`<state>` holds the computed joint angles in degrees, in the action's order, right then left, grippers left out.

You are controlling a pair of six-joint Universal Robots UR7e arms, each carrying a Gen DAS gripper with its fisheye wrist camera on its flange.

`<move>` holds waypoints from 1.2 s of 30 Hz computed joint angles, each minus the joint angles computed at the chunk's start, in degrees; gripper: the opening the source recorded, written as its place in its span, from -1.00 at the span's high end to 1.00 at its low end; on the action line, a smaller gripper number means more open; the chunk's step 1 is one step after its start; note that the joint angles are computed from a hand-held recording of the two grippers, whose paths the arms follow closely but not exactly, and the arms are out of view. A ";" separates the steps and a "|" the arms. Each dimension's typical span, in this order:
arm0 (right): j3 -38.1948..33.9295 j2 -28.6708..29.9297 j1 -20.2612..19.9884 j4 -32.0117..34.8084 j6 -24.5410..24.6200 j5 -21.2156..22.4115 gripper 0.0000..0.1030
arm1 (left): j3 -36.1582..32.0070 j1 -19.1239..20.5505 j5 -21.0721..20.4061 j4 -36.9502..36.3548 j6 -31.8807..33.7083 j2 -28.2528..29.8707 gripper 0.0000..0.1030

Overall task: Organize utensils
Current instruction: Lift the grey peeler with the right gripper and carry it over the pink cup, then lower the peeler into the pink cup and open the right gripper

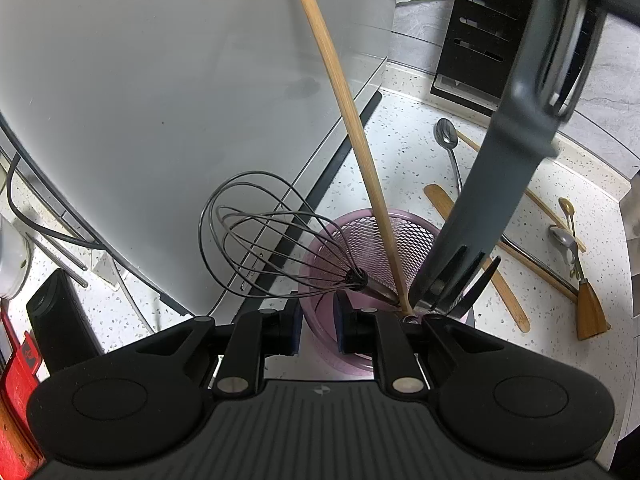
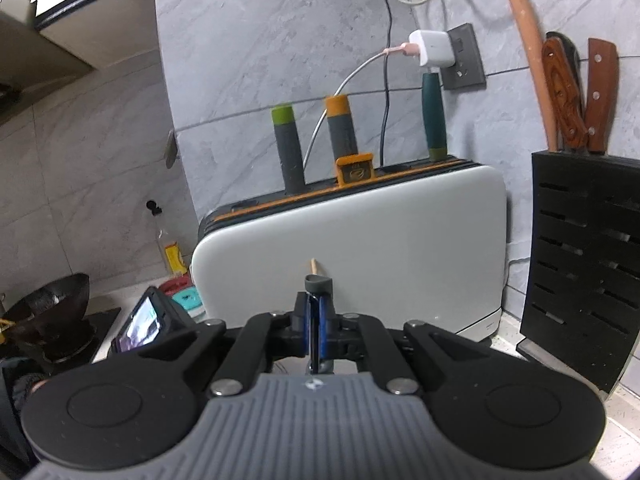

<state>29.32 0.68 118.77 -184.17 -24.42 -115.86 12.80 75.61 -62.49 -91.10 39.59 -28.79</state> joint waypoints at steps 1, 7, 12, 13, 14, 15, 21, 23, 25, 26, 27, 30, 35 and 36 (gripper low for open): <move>-0.74 0.45 -0.03 0.94 -0.15 -0.44 0.99 | -0.06 0.00 -0.01 0.04 0.00 0.03 0.65; -1.31 1.40 -1.18 7.02 1.45 -1.60 1.00 | -1.50 0.05 -0.27 1.15 -0.13 0.60 0.65; 0.11 0.89 -1.54 5.50 2.31 -0.55 1.00 | -2.26 0.06 -0.14 1.47 -0.15 0.98 0.64; 0.03 1.05 -1.69 5.18 2.09 0.38 1.00 | -1.22 0.00 0.04 0.80 -0.09 0.53 0.64; -0.29 1.30 -1.83 5.17 1.74 1.17 1.00 | 0.32 -0.08 0.22 -0.11 -0.04 -0.18 0.64; -0.70 1.58 -1.85 5.38 1.44 1.73 1.00 | 1.11 -0.13 0.35 -0.59 -0.02 -0.53 0.64; -5.86 5.10 -1.48 2.07 -4.15 2.21 1.00 | 0.36 -0.14 0.12 0.13 -0.18 -0.29 0.64; -10.32 7.76 -1.11 3.57 -9.76 1.03 1.00 | 0.02 -0.12 0.07 0.35 -0.16 -0.15 0.64; -14.20 9.93 -0.93 6.96 -11.55 -0.88 1.00 | -0.65 -0.10 -0.02 0.82 -0.27 0.13 0.64; -14.62 10.08 -1.11 9.37 -9.38 -1.56 1.00 | -1.65 -0.06 -0.10 1.38 -0.32 0.59 0.64; -14.74 10.06 -1.37 11.26 -6.47 -2.26 1.00 | -1.65 -0.06 0.02 1.27 -0.23 0.59 0.62; -11.51 8.32 -2.81 14.73 3.55 -2.55 1.00 | -2.70 0.00 -0.12 1.95 -0.32 1.04 0.61; -12.29 8.40 -4.58 15.40 9.57 3.13 1.00 | -0.01 -0.13 0.38 0.21 -0.22 -0.18 0.65; -13.30 9.12 -4.93 15.10 9.99 4.05 1.00 | 0.44 -0.13 0.29 0.04 -0.15 -0.38 0.66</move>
